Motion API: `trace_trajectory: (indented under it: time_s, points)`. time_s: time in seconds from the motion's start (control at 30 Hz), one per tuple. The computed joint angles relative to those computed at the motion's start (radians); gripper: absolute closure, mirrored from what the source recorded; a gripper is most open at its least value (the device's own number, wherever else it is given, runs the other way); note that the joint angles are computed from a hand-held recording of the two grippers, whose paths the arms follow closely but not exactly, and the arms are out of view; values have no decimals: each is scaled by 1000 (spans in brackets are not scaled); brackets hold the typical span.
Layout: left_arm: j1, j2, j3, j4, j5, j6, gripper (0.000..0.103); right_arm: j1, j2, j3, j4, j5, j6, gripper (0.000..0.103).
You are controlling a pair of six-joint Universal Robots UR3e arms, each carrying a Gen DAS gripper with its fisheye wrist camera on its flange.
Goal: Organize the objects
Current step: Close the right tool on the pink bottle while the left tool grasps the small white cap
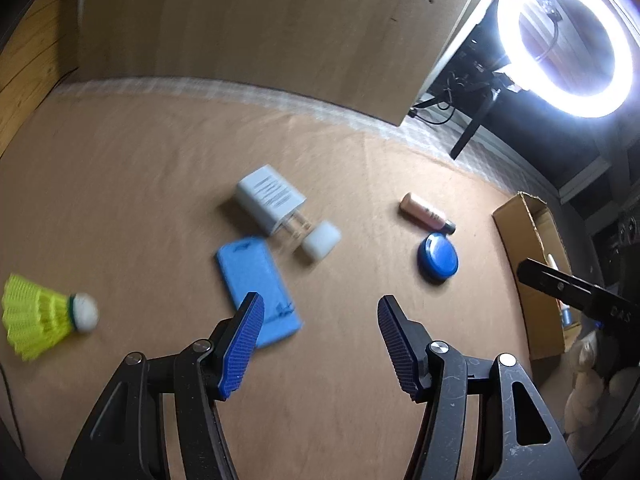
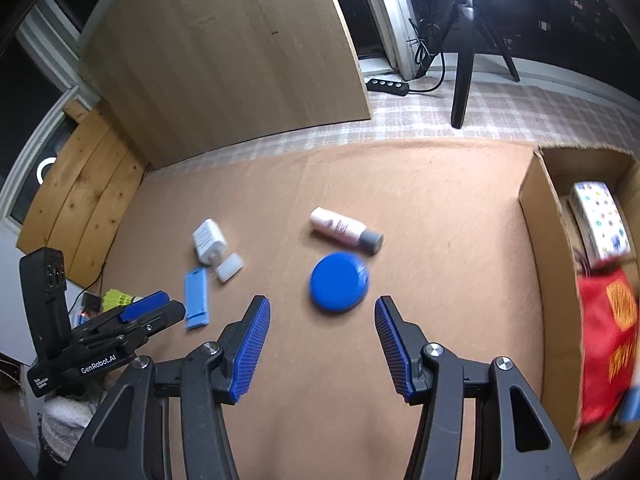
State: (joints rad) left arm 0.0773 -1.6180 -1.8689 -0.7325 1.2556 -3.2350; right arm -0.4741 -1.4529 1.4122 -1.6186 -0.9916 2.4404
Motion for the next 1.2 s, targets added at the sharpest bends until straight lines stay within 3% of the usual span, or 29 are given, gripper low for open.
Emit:
trace_trajectory:
  time_s: [0.07,0.37,0.8,1.1,1.2]
  points:
    - [-30,-67,60,7,16,-7,50,16,55,-50,4,-10,8,54]
    - [-114,-296,282,-19,115,-4,57,83,271,-247,1,-36,55,57]
    - [-126,-391,350,-14,143,4,57,209,416,-362,-95,-142,60,57]
    - [-134,-433,418,-51,167,34,71,274,462,-368,-175,-239,66,58]
    - [-137,-442,436,-59,177,38,79,274,460,-344,-203,-254,68,70]
